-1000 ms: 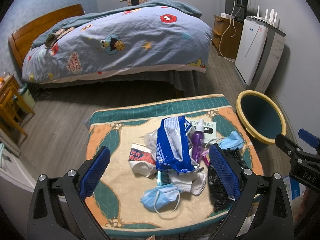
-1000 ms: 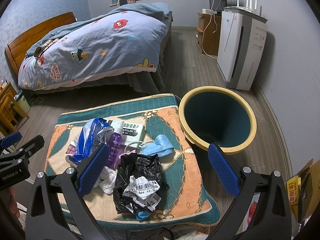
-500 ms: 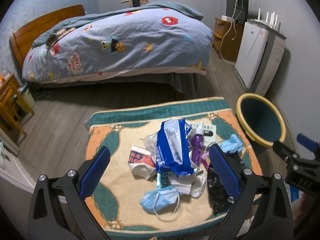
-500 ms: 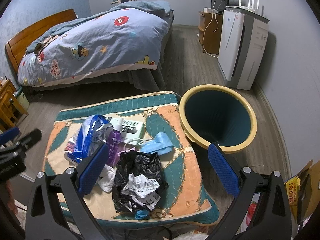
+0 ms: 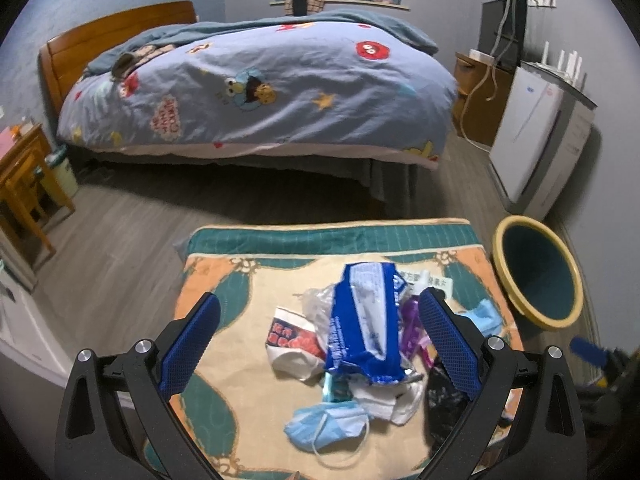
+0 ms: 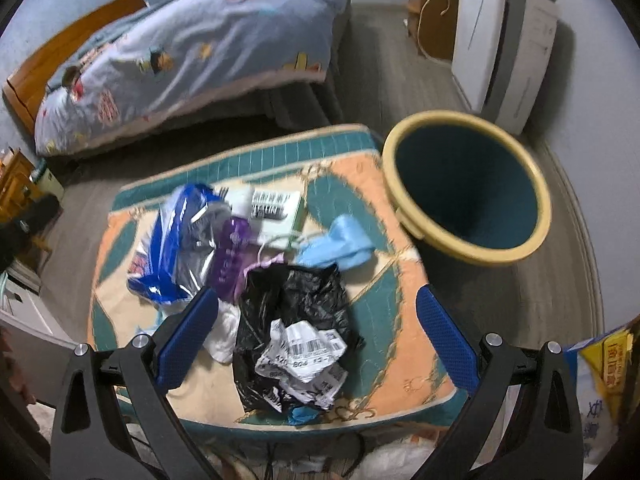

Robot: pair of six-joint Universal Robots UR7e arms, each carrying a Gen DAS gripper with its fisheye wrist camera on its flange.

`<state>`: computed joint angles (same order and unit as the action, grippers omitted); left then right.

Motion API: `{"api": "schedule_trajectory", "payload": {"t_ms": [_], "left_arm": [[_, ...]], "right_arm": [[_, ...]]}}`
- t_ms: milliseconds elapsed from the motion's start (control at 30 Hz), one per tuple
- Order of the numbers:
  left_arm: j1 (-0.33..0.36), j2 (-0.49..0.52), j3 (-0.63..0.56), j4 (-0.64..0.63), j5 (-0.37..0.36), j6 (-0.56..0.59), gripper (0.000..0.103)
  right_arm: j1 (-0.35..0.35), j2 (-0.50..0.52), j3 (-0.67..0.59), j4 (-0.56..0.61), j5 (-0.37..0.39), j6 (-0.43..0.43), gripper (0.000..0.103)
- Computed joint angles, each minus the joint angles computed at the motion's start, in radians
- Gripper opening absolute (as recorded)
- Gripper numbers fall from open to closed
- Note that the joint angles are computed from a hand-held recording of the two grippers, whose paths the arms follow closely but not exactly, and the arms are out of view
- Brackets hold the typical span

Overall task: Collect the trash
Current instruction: 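Grasp the black plastic bag with the right gripper, then carry the black bag into the wastebasket with the right gripper while the left gripper grasps the blue wipes packet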

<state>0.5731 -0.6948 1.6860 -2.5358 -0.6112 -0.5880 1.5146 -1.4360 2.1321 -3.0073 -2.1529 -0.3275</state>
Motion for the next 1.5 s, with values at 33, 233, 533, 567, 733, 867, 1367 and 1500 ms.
{"api": "schedule_trajectory", "payload": {"t_ms": [33,233,533,567,733,867,1367,1500], "left_arm": [[0.003,-0.001,-0.001,0.005,-0.003,-0.009,0.098],[0.021,-0.003,-0.011,0.014,-0.034,-0.006,0.098],[0.062,0.015,-0.064,0.186,-0.067,-0.091,0.098],[0.065,0.017,-0.06,0.166,-0.078,-0.08,0.098],[0.067,0.04,-0.069,0.121,-0.082,-0.025,0.098],[0.071,0.059,-0.087,0.122,-0.097,0.003,0.098],[0.095,0.163,-0.179,0.143,-0.174,0.131,0.071],[0.105,0.194,-0.201,0.157,-0.191,0.153,0.065]], "right_arm": [[0.001,0.012,0.0,-0.001,-0.004,-0.001,0.097],[-0.006,0.08,-0.013,0.038,-0.019,0.002,0.095],[-0.014,0.112,-0.034,0.146,-0.018,-0.012,0.026],[-0.014,0.113,-0.037,0.152,-0.016,-0.015,0.02],[-0.024,0.074,-0.051,0.153,0.036,0.005,0.012],[-0.024,0.044,-0.083,0.17,0.072,0.035,0.011],[-0.027,0.028,-0.209,0.21,0.106,-0.049,0.011],[-0.025,0.042,-0.218,0.169,0.089,-0.096,0.011]]}}
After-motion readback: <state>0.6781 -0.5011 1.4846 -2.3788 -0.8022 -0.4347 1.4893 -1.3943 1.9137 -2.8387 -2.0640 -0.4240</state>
